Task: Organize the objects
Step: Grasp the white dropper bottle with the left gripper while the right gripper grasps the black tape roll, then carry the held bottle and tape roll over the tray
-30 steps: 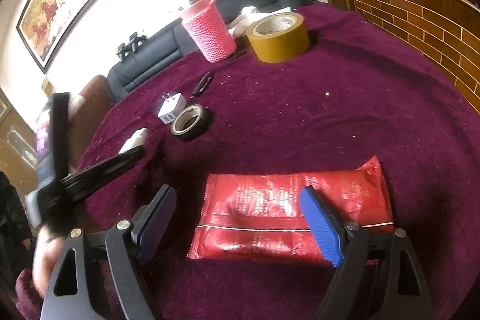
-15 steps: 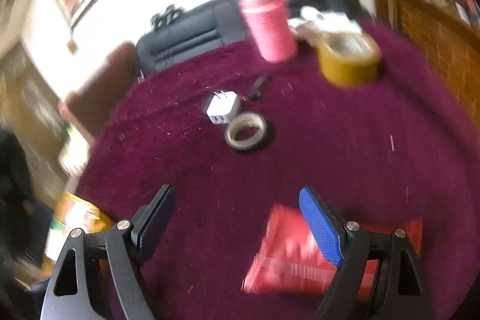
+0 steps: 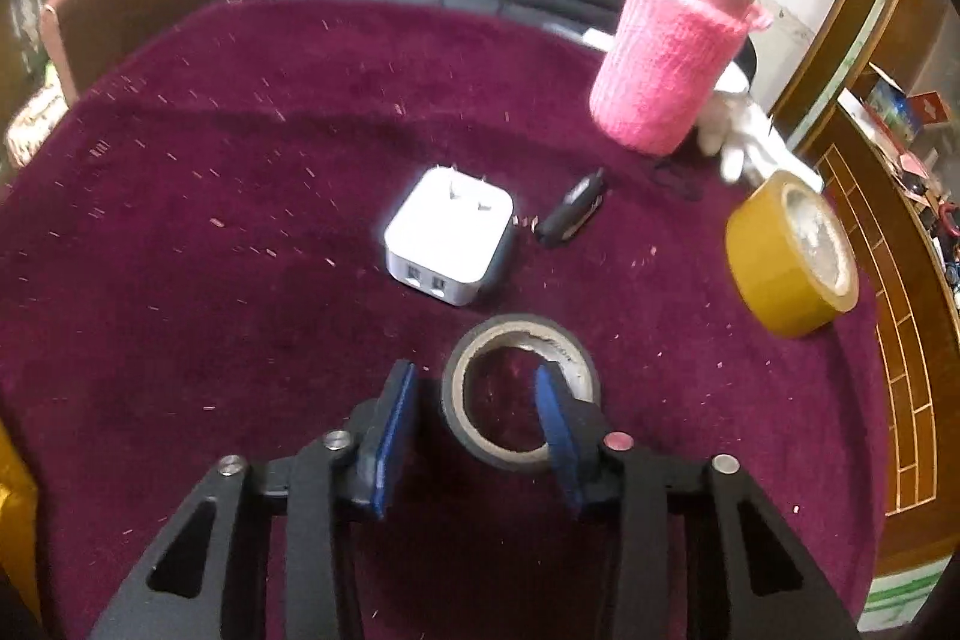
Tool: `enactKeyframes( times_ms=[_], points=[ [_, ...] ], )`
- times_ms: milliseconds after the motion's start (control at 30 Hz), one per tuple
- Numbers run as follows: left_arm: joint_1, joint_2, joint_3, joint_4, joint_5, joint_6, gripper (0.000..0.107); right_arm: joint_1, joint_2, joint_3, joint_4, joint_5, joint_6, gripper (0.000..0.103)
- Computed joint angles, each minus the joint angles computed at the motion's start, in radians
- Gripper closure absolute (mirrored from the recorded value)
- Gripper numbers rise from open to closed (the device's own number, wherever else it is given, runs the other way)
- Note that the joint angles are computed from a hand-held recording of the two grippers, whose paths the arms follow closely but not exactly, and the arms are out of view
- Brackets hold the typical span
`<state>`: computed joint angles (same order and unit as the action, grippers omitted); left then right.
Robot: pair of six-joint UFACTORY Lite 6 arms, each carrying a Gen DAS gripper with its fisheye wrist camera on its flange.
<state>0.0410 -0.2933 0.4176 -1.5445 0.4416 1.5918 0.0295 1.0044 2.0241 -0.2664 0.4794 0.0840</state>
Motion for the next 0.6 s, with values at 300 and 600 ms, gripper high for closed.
enactKeyframes(
  times_ms=[300, 600],
  points=[
    [0.059, -0.06, -0.031, 0.023, 0.049, -0.018, 0.082, -0.086, -0.1, -0.143, 0.453, -0.002, -0.319, 0.093],
    [0.178, -0.314, -0.107, 0.282, 0.132, -0.268, 0.082, -0.118, -0.554, -0.721, 0.936, -0.107, -0.784, 0.093]
  ],
)
